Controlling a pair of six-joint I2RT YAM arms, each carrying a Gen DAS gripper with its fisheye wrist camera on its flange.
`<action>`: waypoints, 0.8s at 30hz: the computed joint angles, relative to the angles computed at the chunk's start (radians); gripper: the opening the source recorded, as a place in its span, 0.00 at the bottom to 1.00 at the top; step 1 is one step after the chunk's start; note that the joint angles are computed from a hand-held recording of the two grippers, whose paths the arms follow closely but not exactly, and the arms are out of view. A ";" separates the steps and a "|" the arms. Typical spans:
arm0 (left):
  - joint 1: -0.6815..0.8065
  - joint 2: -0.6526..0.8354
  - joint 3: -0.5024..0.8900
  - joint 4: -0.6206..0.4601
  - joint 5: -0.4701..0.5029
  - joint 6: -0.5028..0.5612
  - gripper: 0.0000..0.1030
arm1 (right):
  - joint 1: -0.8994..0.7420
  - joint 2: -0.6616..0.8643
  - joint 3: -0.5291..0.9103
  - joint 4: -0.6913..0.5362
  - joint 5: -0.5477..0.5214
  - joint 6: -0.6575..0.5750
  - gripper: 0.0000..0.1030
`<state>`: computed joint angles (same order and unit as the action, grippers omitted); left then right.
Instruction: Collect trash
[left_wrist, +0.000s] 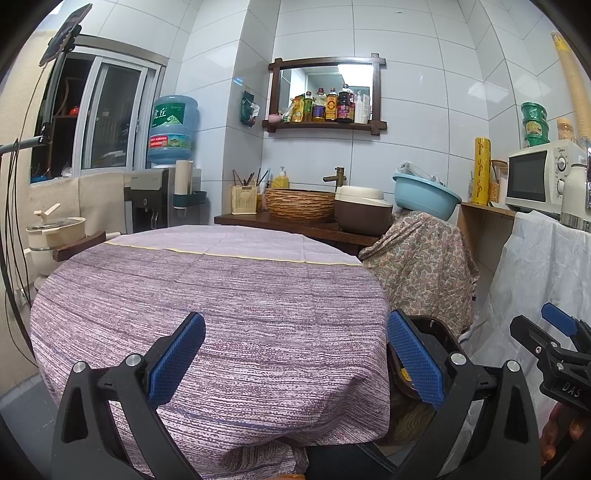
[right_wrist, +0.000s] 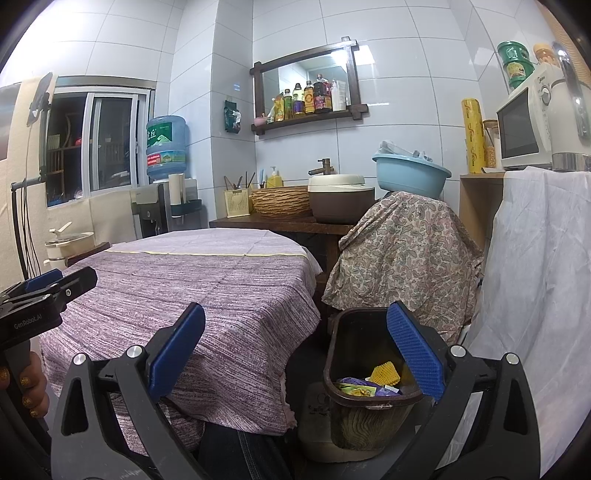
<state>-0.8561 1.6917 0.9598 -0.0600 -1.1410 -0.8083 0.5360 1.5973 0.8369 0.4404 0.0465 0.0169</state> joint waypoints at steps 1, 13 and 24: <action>0.001 -0.001 0.000 0.002 0.000 0.002 0.95 | -0.003 0.000 0.003 -0.003 -0.003 -0.001 0.95; -0.001 0.003 0.006 -0.008 -0.002 -0.005 0.95 | 0.003 -0.001 0.001 -0.004 0.002 0.002 0.95; -0.002 0.004 0.008 -0.010 -0.001 -0.006 0.95 | 0.006 0.001 0.001 -0.004 0.006 0.005 0.94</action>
<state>-0.8576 1.6957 0.9679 -0.0697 -1.1422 -0.8139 0.5421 1.5981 0.8378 0.4364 0.0530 0.0221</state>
